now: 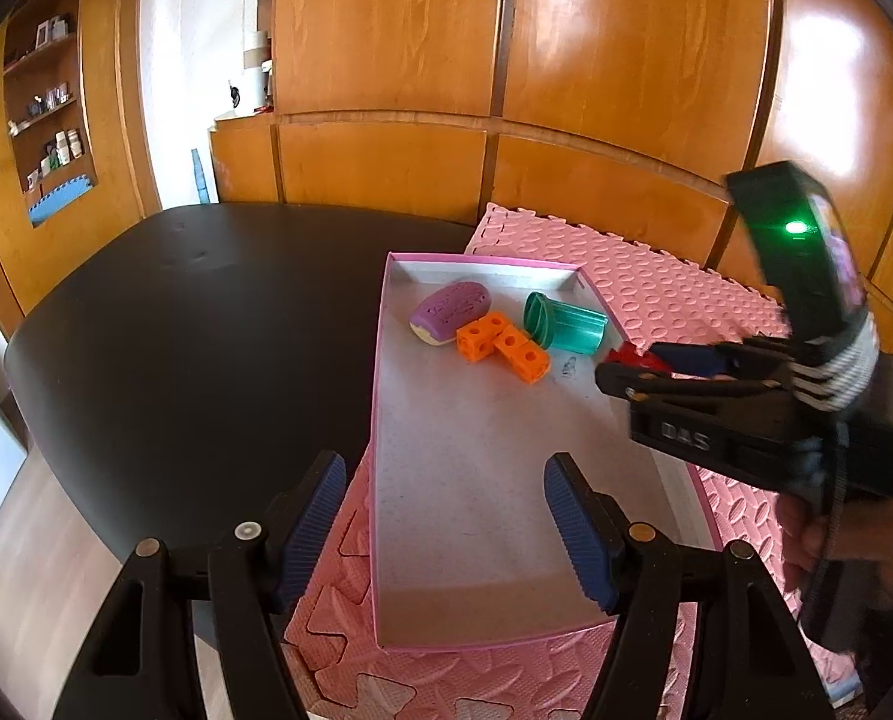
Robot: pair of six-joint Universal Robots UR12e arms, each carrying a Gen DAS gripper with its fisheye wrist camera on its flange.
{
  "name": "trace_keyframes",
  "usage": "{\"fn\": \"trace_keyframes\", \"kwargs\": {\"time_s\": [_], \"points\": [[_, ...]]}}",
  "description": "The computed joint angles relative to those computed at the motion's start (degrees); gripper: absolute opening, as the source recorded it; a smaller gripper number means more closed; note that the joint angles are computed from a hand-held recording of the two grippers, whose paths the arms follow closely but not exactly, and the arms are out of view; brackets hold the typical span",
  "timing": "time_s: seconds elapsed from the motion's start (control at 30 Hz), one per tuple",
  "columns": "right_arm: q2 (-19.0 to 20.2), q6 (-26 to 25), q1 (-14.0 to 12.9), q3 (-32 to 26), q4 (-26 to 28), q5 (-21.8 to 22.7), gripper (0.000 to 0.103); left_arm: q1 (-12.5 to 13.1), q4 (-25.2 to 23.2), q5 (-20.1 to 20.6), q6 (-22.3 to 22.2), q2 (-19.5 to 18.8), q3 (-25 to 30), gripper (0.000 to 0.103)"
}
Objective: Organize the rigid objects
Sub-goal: 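Carry the red K puzzle piece into the tray and open the right gripper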
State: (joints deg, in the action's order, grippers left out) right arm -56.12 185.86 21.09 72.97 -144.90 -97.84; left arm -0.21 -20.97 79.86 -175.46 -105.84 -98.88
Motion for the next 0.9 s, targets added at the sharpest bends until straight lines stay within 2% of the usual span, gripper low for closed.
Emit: {"fn": "trace_keyframes", "kwargs": {"time_s": [0.23, 0.6, 0.9], "points": [[2.98, -0.36, 0.26, -3.67, 4.72, -3.67, 0.043, 0.15, -0.43, 0.39, -0.27, -0.16, 0.15, 0.07], [1.61, 2.87, 0.21, -1.15, 0.35, -0.74, 0.043, 0.09, -0.15, 0.48, -0.42, -0.08, 0.13, 0.07], [-1.11, 6.65, 0.35, 2.76, -4.75, -1.24, 0.044, -0.03, 0.09, 0.4, -0.27, 0.21, -0.12, 0.07]]}}
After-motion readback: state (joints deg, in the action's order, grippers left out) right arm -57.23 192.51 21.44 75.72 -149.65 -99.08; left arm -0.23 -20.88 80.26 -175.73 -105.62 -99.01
